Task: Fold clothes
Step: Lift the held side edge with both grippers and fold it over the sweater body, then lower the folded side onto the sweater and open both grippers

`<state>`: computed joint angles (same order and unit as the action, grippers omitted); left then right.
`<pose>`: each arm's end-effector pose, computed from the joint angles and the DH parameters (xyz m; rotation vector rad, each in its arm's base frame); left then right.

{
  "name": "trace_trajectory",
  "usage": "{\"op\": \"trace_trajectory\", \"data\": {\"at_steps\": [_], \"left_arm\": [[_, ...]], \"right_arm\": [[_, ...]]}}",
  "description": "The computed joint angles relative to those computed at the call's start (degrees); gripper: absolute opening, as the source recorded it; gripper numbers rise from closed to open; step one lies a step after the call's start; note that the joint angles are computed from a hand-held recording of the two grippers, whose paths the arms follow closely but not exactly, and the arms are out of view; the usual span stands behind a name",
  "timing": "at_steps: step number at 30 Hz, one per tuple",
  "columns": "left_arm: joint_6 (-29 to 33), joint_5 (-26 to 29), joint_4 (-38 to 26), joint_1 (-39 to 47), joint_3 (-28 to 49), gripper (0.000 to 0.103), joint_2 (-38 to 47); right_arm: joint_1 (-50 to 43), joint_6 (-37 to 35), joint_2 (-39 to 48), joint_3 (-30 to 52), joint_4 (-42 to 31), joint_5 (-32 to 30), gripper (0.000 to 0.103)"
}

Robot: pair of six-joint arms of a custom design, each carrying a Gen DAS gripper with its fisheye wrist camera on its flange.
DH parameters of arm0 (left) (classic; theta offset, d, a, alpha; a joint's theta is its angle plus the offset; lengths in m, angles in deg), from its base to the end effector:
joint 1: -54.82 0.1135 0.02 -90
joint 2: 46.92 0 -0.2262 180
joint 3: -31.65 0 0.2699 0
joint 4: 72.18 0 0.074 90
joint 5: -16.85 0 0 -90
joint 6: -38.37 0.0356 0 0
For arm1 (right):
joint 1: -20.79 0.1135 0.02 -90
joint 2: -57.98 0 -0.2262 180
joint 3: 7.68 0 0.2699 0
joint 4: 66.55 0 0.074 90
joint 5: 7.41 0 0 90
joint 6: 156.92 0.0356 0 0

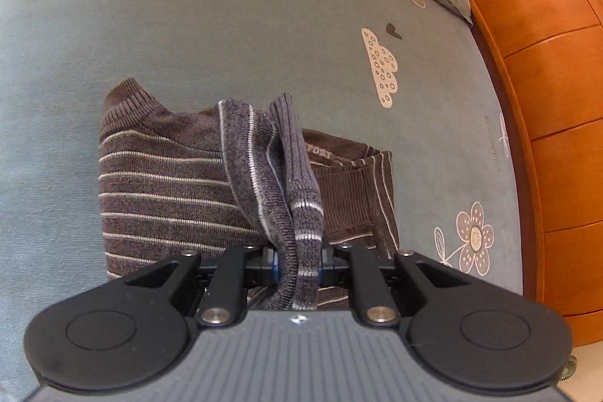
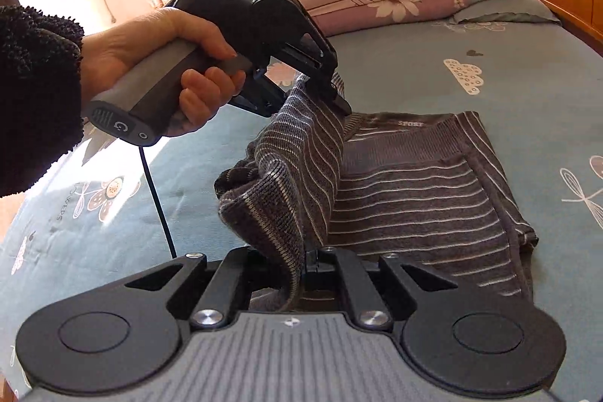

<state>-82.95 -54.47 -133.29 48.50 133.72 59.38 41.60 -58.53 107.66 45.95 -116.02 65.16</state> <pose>0.3939 -0.0551 0.2128 -0.5027 2.7280 -0.6270 0.2005 0.0876 0.2275 -0.4086 2.3665 0.6026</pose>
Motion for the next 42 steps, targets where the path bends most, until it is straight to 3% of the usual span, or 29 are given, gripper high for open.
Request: {"op": "trace_trajectory", "data": {"at_steps": [4, 13, 19, 23, 26, 28, 32, 33, 37, 39, 42], "left_arm": [[-1.2, -2.0, -2.9, -4.1, 9.7, 0.014, 7.9], [-3.9, -3.7, -3.5, -8.5, 21.2, 0.013, 19.2], [-4.9, -1.4, 1.8, -8.6, 14.3, 0.016, 15.8], [-3.3, -1.5, 3.7, -8.5, 9.4, 0.02, 12.3], [-1.1, -1.4, 6.0, -8.3, 3.4, 0.024, 7.3], [1.0, -2.5, 7.3, -8.4, -1.4, 0.033, 3.1], [4.6, -5.8, 10.1, -9.0, -12.7, 0.034, -7.3], [5.0, -6.3, 11.0, -9.4, -15.7, 0.035, -10.1], [6.4, -8.2, 16.1, -12.1, -29.8, 0.04, -23.2], [6.8, -10.2, 18.0, -15.2, -35.2, 0.041, -28.9], [8.8, -20.5, 17.9, -24.6, -39.9, 0.049, -35.3]], "right_arm": [[-8.6, -2.4, 1.3, -1.2, -0.4, -4.4, 0.008], [-23.1, -5.9, 9.1, -2.5, 0.4, -14.9, 0.008], [-28.4, -9.4, 17.3, -1.8, -0.3, -20.6, 0.01], [-31.8, -11.5, 20.9, -1.8, -1.7, -23.1, 0.02], [-34.8, -16.1, 23.6, -1.0, -4.4, -23.4, 0.022], [-37.0, -21.5, 24.1, -0.1, -6.9, -23.5, 0.022], [-40.7, -28.0, 24.1, 2.7, -9.9, -23.7, 0.042], [-41.5, -29.0, 24.3, 3.7, -10.3, -24.1, 0.043], [-42.3, -28.5, 30.2, 11.3, -10.1, -27.3, 0.045], [-40.9, -27.5, 37.6, 17.8, -8.7, -29.3, 0.048], [-38.1, -26.6, 52.1, 31.4, -8.5, -33.0, 0.049]]}}
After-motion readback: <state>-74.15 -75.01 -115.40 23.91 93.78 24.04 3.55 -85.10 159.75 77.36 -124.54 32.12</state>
